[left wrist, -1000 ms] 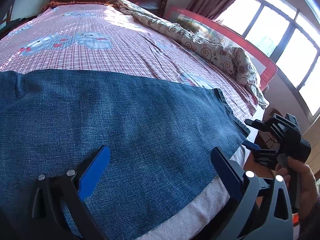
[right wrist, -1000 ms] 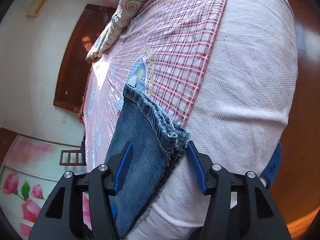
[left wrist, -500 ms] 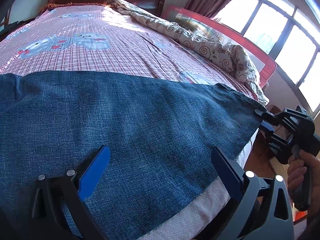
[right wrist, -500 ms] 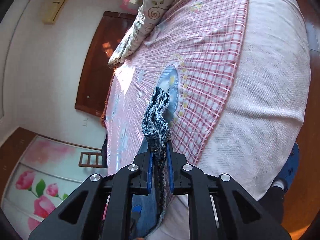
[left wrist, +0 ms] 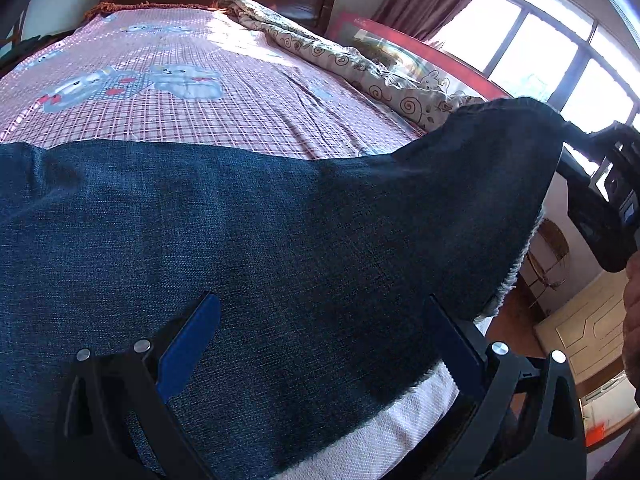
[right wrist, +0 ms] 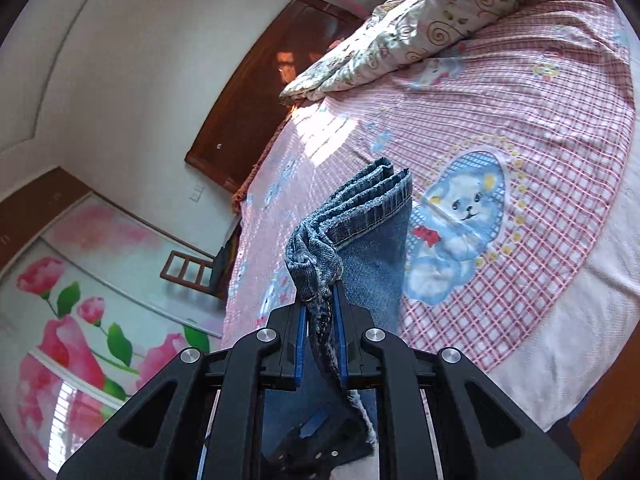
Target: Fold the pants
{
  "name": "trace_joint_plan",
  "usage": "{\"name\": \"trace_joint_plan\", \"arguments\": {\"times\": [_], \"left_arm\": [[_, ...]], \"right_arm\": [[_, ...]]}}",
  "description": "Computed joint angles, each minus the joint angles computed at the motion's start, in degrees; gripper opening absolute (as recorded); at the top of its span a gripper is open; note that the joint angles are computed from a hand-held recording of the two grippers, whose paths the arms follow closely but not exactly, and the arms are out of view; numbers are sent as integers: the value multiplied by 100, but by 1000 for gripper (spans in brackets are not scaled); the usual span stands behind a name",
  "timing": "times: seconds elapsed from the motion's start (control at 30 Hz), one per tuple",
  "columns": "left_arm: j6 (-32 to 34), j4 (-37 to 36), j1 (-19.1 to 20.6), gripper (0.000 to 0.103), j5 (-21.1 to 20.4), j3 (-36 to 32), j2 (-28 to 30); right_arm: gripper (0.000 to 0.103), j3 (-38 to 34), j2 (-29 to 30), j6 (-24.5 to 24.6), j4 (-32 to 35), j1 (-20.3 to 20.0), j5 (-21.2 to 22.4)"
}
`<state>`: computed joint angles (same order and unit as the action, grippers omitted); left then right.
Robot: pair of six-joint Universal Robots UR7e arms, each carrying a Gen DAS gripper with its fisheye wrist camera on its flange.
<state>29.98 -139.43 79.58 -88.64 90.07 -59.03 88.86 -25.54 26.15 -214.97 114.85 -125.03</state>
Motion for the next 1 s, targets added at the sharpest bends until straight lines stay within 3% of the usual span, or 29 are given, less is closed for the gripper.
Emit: {"name": "trace_joint_plan", "arguments": {"times": [0.13, 0.33, 0.53, 0.7, 0.83, 0.9, 1.0], "left_arm": [[-299, 212, 71, 101, -177, -156, -76], [-212, -27, 587, 101, -563, -308, -578], [-268, -448, 1185, 101, -430, -495, -933], [-521, -699, 1484, 101, -409, -602, -945], [-559, -760, 1571, 101, -433, -690, -824], [-576, -725, 1633, 101, -462, -769, -774], [-559, -753, 1674, 101, -498, -794, -748]], "right_arm": [[11, -632, 278, -255, 476, 126, 334], [11, -1879, 918, -654, 1607, 304, 702], [11, -3334, 1857, -861, 2943, 416, 1027], [11, -4915, 2872, -1129, 4606, 494, 988], [11, -6129, 3674, -1257, 5884, 447, 662], [11, -6211, 3779, -1163, 6126, 379, 607], [11, -6009, 3709, -1146, 5876, 377, 619]]}}
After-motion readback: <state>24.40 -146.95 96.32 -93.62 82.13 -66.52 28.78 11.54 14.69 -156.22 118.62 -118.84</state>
